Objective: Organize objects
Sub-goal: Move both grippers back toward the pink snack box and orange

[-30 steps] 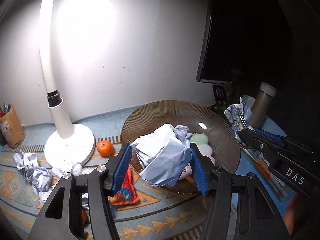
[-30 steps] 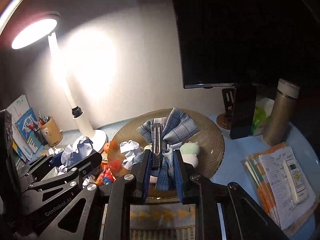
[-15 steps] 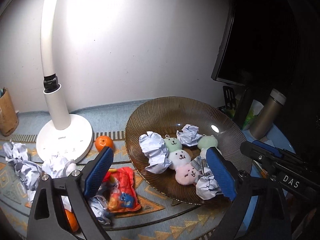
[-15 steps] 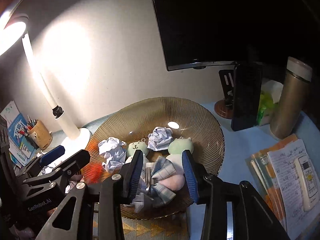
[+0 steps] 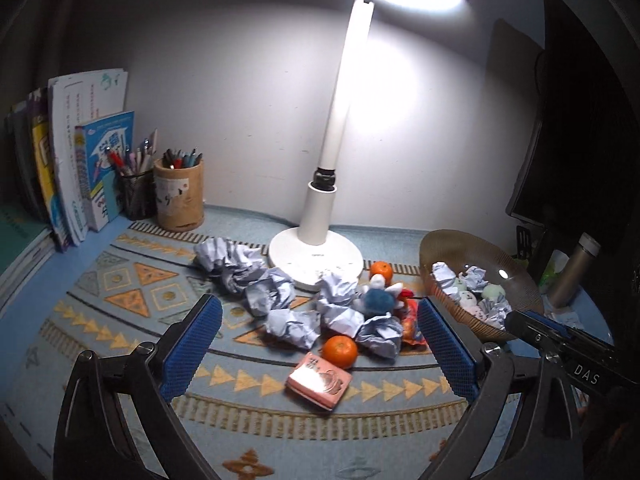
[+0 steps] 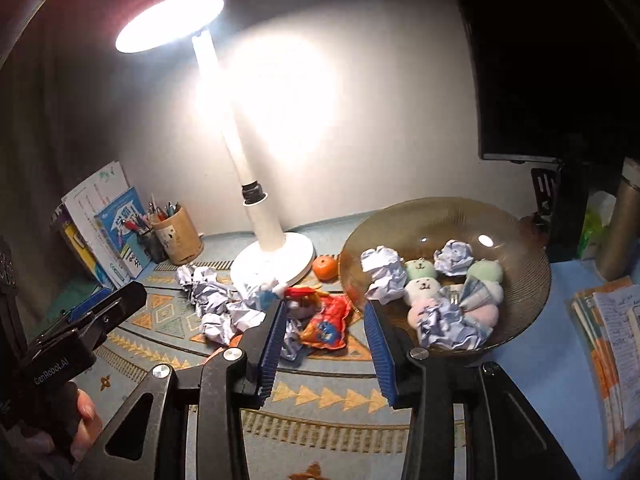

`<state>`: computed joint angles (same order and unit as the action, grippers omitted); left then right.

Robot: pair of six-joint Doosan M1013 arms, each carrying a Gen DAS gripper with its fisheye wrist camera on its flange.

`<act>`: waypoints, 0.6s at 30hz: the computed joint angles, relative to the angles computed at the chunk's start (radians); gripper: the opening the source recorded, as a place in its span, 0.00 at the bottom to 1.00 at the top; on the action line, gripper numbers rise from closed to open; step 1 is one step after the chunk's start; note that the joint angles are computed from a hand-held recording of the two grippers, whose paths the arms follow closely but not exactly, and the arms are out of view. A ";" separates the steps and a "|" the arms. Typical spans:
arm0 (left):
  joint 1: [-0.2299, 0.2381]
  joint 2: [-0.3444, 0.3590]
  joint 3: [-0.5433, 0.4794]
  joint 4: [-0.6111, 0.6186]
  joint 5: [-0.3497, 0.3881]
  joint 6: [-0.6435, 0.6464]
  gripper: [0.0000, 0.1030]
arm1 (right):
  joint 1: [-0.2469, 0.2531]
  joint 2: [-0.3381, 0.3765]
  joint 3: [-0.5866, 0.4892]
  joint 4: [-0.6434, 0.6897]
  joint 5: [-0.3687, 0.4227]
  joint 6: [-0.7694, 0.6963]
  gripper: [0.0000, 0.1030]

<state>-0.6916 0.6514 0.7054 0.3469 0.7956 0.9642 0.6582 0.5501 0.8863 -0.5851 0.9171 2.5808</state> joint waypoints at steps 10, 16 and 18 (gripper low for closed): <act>0.023 -0.011 0.149 0.030 0.012 -0.052 0.95 | 0.000 0.065 0.034 0.087 -0.024 -0.042 0.42; 0.004 -0.007 0.146 0.084 0.018 -0.009 0.95 | -0.015 0.062 0.043 0.152 -0.043 -0.064 0.43; 0.000 -0.005 0.143 0.092 0.023 0.004 0.95 | -0.017 0.058 0.048 0.157 -0.052 -0.062 0.43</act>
<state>-0.6916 0.6461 0.8480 0.4388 0.8183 0.9685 0.6417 0.6084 0.9348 -0.4284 0.8651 2.5186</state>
